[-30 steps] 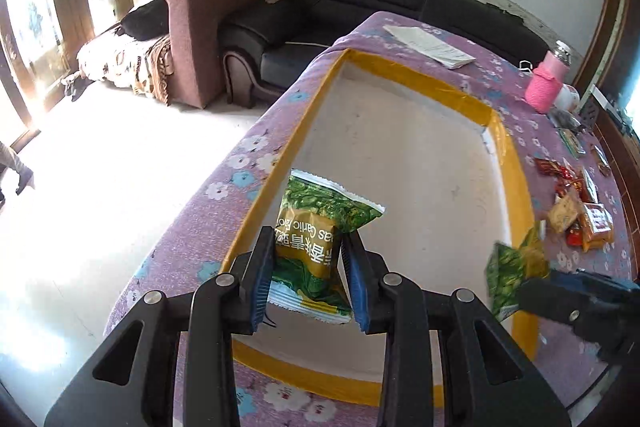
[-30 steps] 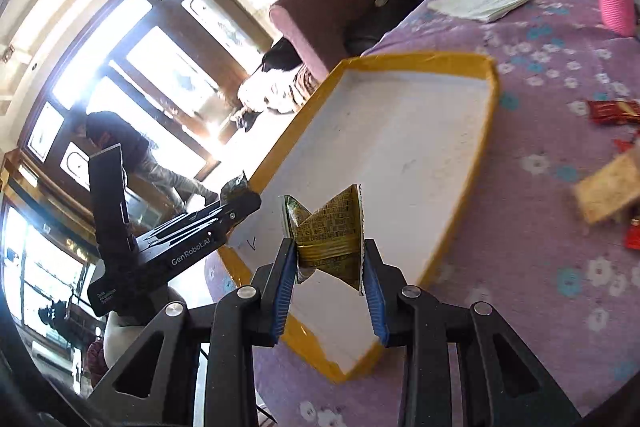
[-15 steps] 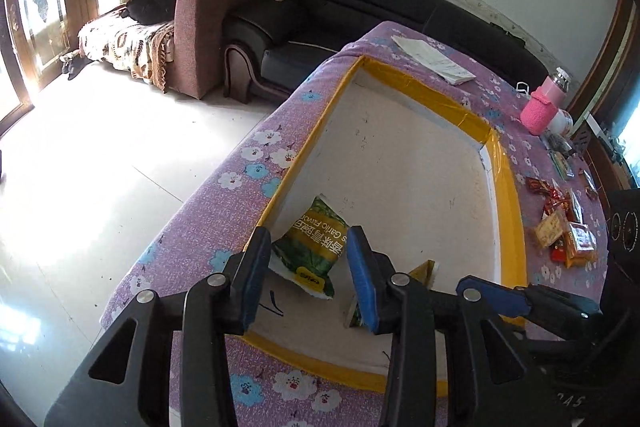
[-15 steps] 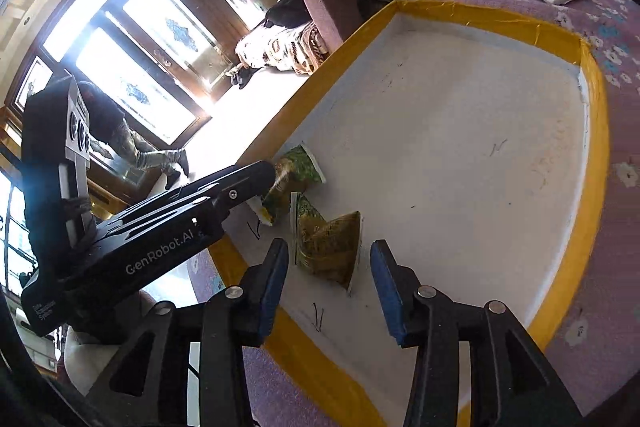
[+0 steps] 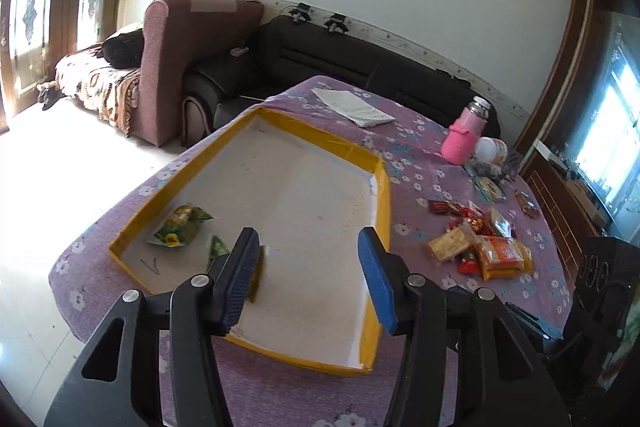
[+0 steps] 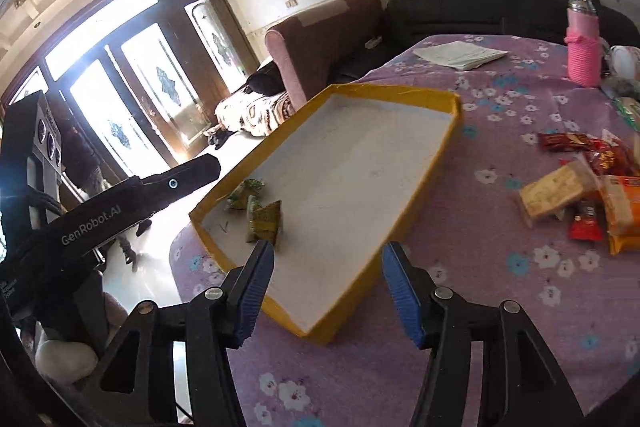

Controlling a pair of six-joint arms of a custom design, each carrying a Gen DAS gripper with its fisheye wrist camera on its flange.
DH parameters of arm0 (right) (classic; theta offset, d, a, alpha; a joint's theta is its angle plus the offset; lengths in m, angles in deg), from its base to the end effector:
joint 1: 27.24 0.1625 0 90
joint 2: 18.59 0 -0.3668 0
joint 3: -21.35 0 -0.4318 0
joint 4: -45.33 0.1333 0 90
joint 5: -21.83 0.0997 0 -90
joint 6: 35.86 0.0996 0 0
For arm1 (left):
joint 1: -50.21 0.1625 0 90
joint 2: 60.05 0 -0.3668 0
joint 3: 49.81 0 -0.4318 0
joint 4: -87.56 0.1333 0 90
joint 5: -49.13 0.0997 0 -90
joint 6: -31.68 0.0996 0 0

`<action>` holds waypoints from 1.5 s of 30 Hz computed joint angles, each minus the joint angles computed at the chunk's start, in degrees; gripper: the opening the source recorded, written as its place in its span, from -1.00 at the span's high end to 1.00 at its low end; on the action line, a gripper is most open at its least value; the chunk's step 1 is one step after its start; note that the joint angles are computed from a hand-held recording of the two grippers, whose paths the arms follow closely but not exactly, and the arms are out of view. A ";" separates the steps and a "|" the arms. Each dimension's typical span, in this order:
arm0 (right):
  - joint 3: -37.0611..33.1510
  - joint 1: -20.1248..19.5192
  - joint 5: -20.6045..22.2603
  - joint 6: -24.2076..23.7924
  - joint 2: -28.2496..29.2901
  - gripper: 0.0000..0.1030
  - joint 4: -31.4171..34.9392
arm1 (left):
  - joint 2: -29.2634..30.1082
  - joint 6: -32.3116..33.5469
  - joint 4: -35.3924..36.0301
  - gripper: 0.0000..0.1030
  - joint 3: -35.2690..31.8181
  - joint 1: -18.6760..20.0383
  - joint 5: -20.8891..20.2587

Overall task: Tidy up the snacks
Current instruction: 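Grasp the clear-wrapped biscuit pack with the left tool while the right tool approaches the pile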

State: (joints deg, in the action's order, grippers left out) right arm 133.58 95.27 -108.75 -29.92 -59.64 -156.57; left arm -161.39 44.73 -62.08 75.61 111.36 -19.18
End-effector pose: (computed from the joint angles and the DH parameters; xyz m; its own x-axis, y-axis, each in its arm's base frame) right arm 0.3484 -0.4193 0.0024 -0.9060 0.0161 0.4229 -0.3153 0.6409 -0.6999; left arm -0.0715 -0.4824 0.3287 -0.8052 0.4143 -0.4242 0.5896 0.6354 -0.4986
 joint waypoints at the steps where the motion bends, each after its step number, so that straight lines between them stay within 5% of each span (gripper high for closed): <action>1: 1.87 -0.42 -0.42 0.20 -1.10 -0.29 -2.18 | -0.39 0.26 0.45 0.02 0.46 -0.63 -0.24; 6: 15.59 -5.11 -0.45 7.14 -12.46 -0.31 -9.31 | -0.16 -1.65 5.56 -0.12 0.79 -2.70 -4.42; 11: 24.68 -9.63 -4.37 7.93 -22.91 -0.34 -14.65 | 4.29 -3.40 10.46 -0.12 0.13 -4.51 -8.66; 14: 26.96 -12.66 -1.87 8.49 -26.96 -0.34 -14.83 | 8.28 -2.15 11.39 -0.12 -0.85 -6.35 -9.72; 18: 25.87 -15.59 0.70 7.98 -27.03 -0.34 -16.55 | 17.59 2.62 12.37 -0.12 -5.08 -8.96 -8.12; 26: 27.73 -20.74 5.62 3.90 -26.21 -0.33 -24.33 | 33.68 9.21 12.90 -0.11 -15.66 -7.20 -6.99; 37: 27.72 -20.83 5.51 2.99 -25.94 -0.34 -24.59 | 38.04 13.50 13.91 -0.12 -17.36 -7.30 -7.20; 39: 27.76 -20.89 5.54 3.13 -25.95 -0.34 -24.69 | 37.41 12.58 13.76 0.00 -16.71 -7.87 -5.61; 43: 27.72 -21.00 5.13 3.50 -25.79 -0.34 -24.60 | 35.10 12.16 11.92 0.79 -13.96 -8.96 -2.26; 45: 27.60 -20.79 4.60 3.30 -25.45 -0.34 -24.93 | 33.05 11.14 11.97 0.80 -12.76 -8.69 -3.31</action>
State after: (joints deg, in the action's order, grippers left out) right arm 161.19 74.48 -104.15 -26.62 -85.09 -181.50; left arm -128.34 55.87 -50.10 62.84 102.66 -22.48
